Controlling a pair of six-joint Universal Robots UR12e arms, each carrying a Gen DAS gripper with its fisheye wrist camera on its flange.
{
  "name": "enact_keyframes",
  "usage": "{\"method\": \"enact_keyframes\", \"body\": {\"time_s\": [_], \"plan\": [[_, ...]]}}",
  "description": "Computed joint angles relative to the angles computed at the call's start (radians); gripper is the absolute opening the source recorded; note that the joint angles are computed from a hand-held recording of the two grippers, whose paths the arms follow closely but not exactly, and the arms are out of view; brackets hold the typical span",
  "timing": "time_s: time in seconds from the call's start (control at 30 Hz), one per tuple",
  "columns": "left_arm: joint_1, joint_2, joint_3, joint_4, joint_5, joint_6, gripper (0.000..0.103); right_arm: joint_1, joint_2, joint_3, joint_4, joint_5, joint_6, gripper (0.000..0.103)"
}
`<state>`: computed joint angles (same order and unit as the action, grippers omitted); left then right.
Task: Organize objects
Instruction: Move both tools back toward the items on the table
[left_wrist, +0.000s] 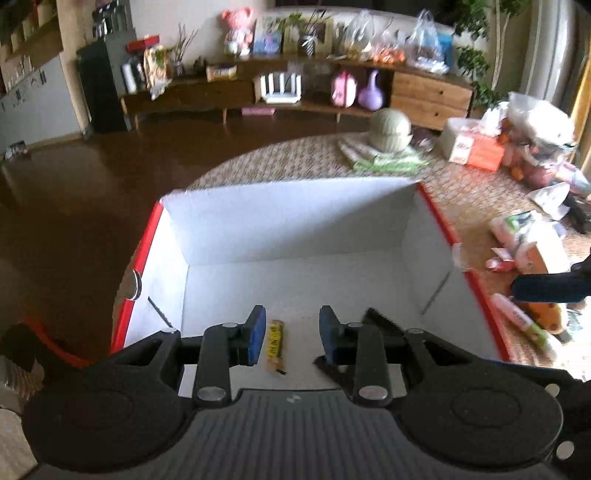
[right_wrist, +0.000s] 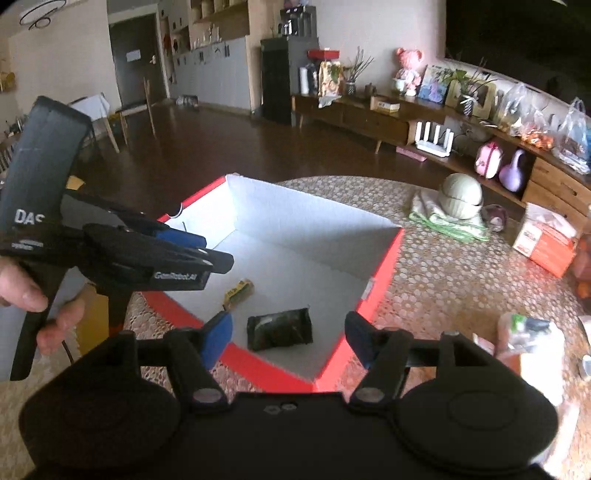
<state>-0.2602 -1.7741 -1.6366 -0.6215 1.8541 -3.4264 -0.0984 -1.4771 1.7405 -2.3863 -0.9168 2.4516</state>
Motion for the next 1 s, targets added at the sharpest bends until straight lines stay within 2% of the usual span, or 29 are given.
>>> {"method": "enact_keyframes", "body": {"time_s": [0.17, 0.27, 0.3, 0.37, 0.4, 0.43, 0.53, 0.77, 0.9, 1.0], "plan": [[-0.033, 0.016, -0.010, 0.045, -0.001, -0.002, 0.030, -0.042, -0.034, 0.039, -0.016, 0.033, -0.001, 0.070], [-0.049, 0.022, -0.018, 0.083, -0.030, -0.014, 0.030, -0.070, -0.053, 0.066, -0.035, 0.043, 0.016, 0.071], [-0.057, 0.023, -0.021, 0.095, -0.030, -0.016, 0.033, -0.079, -0.057, 0.071, -0.038, 0.048, 0.022, 0.071], [-0.072, 0.025, -0.029, 0.125, -0.026, -0.014, 0.055, -0.098, -0.066, 0.086, -0.050, 0.054, 0.035, 0.072], [-0.081, 0.025, -0.034, 0.147, -0.016, -0.013, 0.069, -0.106, -0.071, 0.094, -0.058, 0.055, 0.041, 0.074], [-0.091, 0.024, -0.039, 0.174, -0.003, -0.009, 0.071, -0.116, -0.073, 0.099, -0.062, 0.059, 0.047, 0.075], [-0.117, 0.017, -0.038, 0.199, 0.019, 0.014, 0.071, -0.141, -0.082, 0.117, -0.078, 0.063, 0.066, 0.079], [-0.163, -0.001, -0.038, 0.231, 0.037, 0.002, 0.071, -0.206, -0.092, 0.157, -0.130, 0.069, 0.103, 0.086], [-0.183, -0.016, -0.035, 0.245, 0.029, 0.011, 0.079, -0.237, -0.091, 0.172, -0.158, 0.059, 0.117, 0.090], [-0.198, -0.033, -0.026, 0.250, 0.026, 0.019, 0.081, -0.261, -0.088, 0.179, -0.184, 0.046, 0.129, 0.093]]}}
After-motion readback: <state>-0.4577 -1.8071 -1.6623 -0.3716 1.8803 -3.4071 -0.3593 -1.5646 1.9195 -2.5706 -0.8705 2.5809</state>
